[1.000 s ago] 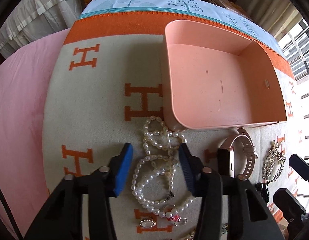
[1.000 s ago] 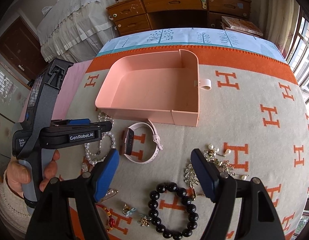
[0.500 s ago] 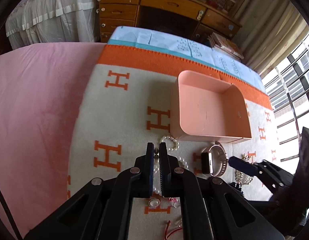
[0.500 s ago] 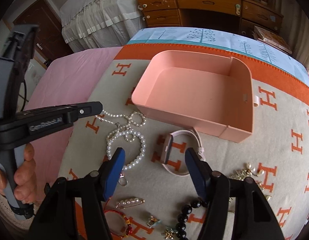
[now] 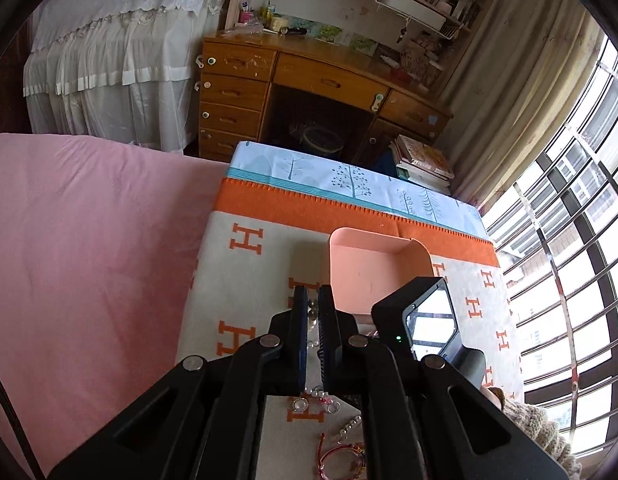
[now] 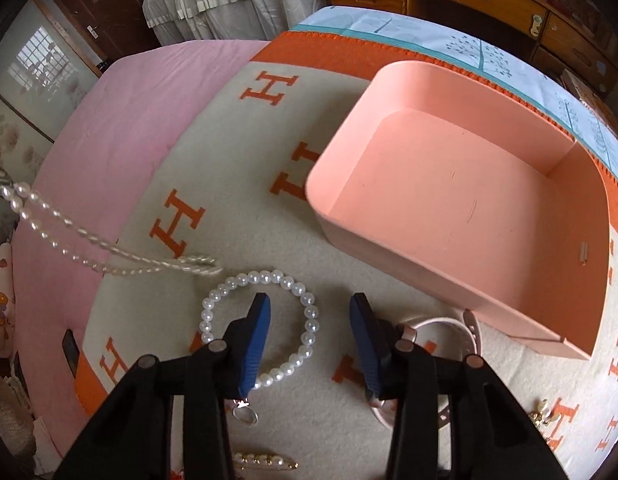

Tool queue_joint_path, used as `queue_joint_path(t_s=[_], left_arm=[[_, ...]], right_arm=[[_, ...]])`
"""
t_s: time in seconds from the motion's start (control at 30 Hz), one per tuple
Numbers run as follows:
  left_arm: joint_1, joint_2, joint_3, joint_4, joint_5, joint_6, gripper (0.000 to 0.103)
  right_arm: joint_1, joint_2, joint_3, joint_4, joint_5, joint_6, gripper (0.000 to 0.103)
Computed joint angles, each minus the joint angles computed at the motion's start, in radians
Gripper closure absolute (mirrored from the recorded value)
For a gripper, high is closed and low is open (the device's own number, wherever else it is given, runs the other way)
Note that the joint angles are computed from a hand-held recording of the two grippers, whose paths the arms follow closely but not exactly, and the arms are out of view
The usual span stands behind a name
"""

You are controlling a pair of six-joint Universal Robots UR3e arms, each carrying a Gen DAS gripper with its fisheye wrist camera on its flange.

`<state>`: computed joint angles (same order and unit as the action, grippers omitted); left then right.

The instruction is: Organize jewelry

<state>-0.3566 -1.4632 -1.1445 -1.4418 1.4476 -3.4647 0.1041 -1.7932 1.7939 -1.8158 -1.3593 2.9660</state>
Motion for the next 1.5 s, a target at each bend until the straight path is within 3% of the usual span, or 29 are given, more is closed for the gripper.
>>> queue_joint_path(t_s=[0.03,0.1,0.17,0.3,0.43,0.57,0.83,0.9,0.97,1.07,1.33,1.43,1.5], left_arm=[[-0.002,-0.005,0.007,0.000,0.004,-0.003,0.100],[-0.005,-0.011,0.026,-0.011,0.003,-0.002,0.100],[-0.011,-0.020,0.029,-0.005,0.007,-0.008,0.100],[-0.016,-0.029,0.042,-0.012,0.006,-0.013,0.100],[-0.025,-0.032,0.058,-0.012,0.014,-0.012,0.100],[-0.046,-0.062,0.139,-0.028,0.033,-0.014,0.100],[-0.094,-0.167,0.300,-0.065,0.070,-0.002,0.099],[-0.092,-0.174,0.266,-0.055,0.065,0.008,0.088],[-0.099,-0.171,0.196,-0.023,0.090,0.009,0.070],[-0.098,-0.157,0.060,0.038,0.112,0.033,0.056],[-0.042,-0.146,-0.217,0.131,0.018,0.197,0.056],[-0.037,-0.147,-0.280,0.167,0.003,0.269,0.056],[-0.032,-0.141,-0.318,0.193,-0.006,0.319,0.056]], right_arm=[[0.016,0.009,-0.006,-0.010,-0.016,0.002,0.066],[0.040,0.030,-0.021,-0.019,-0.045,-0.002,0.087],[0.068,0.043,-0.032,-0.026,-0.092,0.008,0.095],[0.055,0.038,-0.039,-0.008,-0.090,0.018,0.096],[0.007,-0.036,-0.059,0.057,-0.015,0.019,0.096],[-0.044,-0.113,-0.156,0.153,0.044,-0.006,0.096],[-0.155,-0.183,-0.348,0.234,0.066,-0.058,0.096],[-0.194,-0.193,-0.359,0.233,0.062,-0.066,0.096],[-0.236,-0.197,-0.356,0.225,0.065,-0.068,0.096],[-0.327,-0.219,-0.326,0.230,0.106,-0.089,0.096],[-0.377,-0.175,-0.213,0.146,0.106,-0.072,0.095],[-0.357,-0.164,-0.172,0.114,0.058,-0.049,0.094],[-0.363,-0.175,-0.142,0.106,0.061,-0.053,0.083]])
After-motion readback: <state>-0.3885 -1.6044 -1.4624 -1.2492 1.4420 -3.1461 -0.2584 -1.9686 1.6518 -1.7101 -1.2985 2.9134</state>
